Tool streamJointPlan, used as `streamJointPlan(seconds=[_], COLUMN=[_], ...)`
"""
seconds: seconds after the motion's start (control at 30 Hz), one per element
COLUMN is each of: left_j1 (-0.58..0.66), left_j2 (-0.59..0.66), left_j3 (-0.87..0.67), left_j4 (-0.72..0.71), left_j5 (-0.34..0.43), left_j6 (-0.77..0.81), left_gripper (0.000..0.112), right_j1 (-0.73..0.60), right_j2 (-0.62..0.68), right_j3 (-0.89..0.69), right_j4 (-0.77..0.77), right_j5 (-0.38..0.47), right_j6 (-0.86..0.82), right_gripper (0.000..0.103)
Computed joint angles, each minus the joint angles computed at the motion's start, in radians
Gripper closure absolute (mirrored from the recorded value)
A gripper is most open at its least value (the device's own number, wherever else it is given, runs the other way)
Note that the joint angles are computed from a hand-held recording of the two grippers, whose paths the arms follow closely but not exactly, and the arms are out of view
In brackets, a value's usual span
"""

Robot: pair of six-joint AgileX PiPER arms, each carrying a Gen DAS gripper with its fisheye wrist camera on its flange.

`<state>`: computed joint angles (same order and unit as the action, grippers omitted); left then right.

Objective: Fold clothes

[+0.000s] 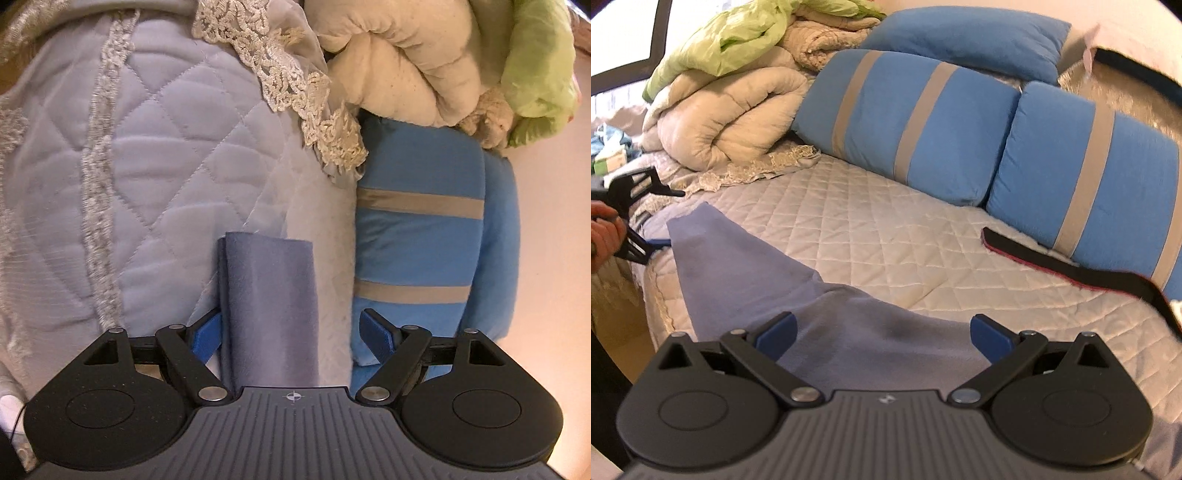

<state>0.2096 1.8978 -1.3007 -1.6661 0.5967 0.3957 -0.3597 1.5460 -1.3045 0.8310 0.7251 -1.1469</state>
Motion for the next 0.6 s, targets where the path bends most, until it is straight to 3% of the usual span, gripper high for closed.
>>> streamJointPlan(seconds=[0.03, 0.13, 0.23, 0.33, 0.4, 0.5, 0.6], left_j1=[0.003, 0.006, -0.011, -0.010, -0.012, -0.001, 0.011], left_j2=[0.008, 0.034, 0.027, -0.023, -0.065, -0.105, -0.142], left_j3=[-0.016, -0.101, -0.170, -0.146, -0.129, -0.128, -0.120], left_j4=[0.015, 0.216, 0.383, 0.324, 0.335, 0.384, 0.422], left_j5=[0.000, 0.022, 0.013, 0.000, -0.016, 0.001, 0.026], left_j6=[-0.010, -0.141, -0.157, -0.048, -0.011, -0.012, -0.023], left_gripper=[0.037, 0.105, 0.107, 0.107, 0.107, 0.107, 0.107], right_j1=[0.000, 0.002, 0.018, 0.052, 0.084, 0.152, 0.251], right_j2=[0.006, 0.007, -0.008, -0.033, -0.063, -0.108, -0.111], right_j3=[-0.006, 0.019, 0.088, 0.174, 0.249, 0.375, 0.432], right_j4=[-0.006, -0.006, 0.010, 0.048, 0.117, 0.354, 0.522], right_j5=[0.009, 0.004, -0.031, -0.090, -0.176, -0.359, -0.522], right_j6=[0.018, 0.035, 0.017, -0.046, -0.120, -0.339, -0.416], right_gripper=[0.000, 0.000, 0.000, 0.000, 0.000, 0.000, 0.000])
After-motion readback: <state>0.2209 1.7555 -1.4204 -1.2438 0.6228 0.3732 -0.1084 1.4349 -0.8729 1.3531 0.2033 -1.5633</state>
